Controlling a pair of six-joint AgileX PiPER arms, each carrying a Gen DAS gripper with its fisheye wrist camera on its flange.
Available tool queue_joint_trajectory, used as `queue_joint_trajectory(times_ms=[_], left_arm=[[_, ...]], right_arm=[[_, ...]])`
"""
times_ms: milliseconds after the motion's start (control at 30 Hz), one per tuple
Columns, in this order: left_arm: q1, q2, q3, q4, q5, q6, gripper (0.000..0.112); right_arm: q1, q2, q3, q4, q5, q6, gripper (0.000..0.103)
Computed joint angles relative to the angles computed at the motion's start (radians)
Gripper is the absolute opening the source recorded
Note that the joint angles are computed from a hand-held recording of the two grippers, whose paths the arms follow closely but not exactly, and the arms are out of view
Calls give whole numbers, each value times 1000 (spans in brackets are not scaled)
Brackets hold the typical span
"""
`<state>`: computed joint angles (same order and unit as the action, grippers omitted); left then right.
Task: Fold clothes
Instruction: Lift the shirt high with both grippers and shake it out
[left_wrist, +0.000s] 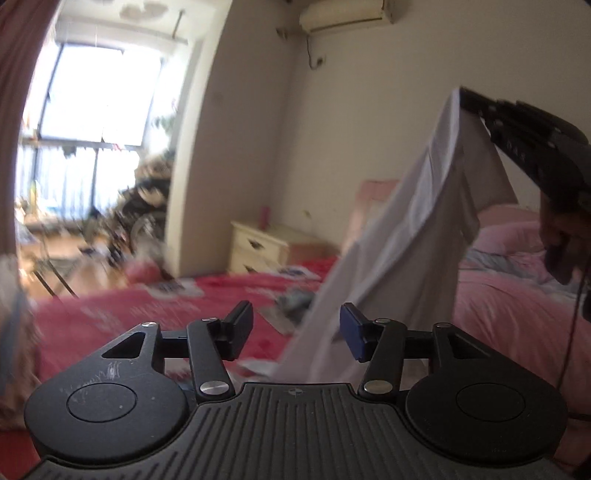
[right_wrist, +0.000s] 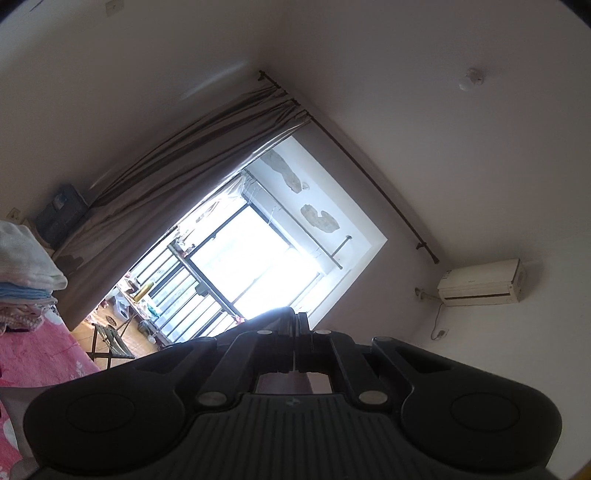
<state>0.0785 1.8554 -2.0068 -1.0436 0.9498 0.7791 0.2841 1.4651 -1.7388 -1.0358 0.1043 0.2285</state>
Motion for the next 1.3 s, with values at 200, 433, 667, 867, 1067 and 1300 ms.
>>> queue_joint_trajectory(times_ms=[200, 433, 667, 867, 1067, 1300], left_arm=[[11, 147, -41, -134, 177, -24, 72], [16, 61, 131, -272, 174, 53, 79], [-46, 53, 153, -253, 80, 40, 55], [-81, 23, 144, -144, -44, -79, 8], [-53, -51, 100, -46, -210, -157, 2], [13, -129, -31, -124, -340, -115, 2]], right_arm=[[16, -12, 1, 91, 39, -103, 1], [34, -31, 34, -85, 58, 111, 1], [40, -51, 71, -240, 67, 279, 1], [21, -54, 79, -321, 91, 362, 1], [-20, -56, 42, -341, 88, 417, 1], [-18, -66, -55, -349, 62, 470, 1]])
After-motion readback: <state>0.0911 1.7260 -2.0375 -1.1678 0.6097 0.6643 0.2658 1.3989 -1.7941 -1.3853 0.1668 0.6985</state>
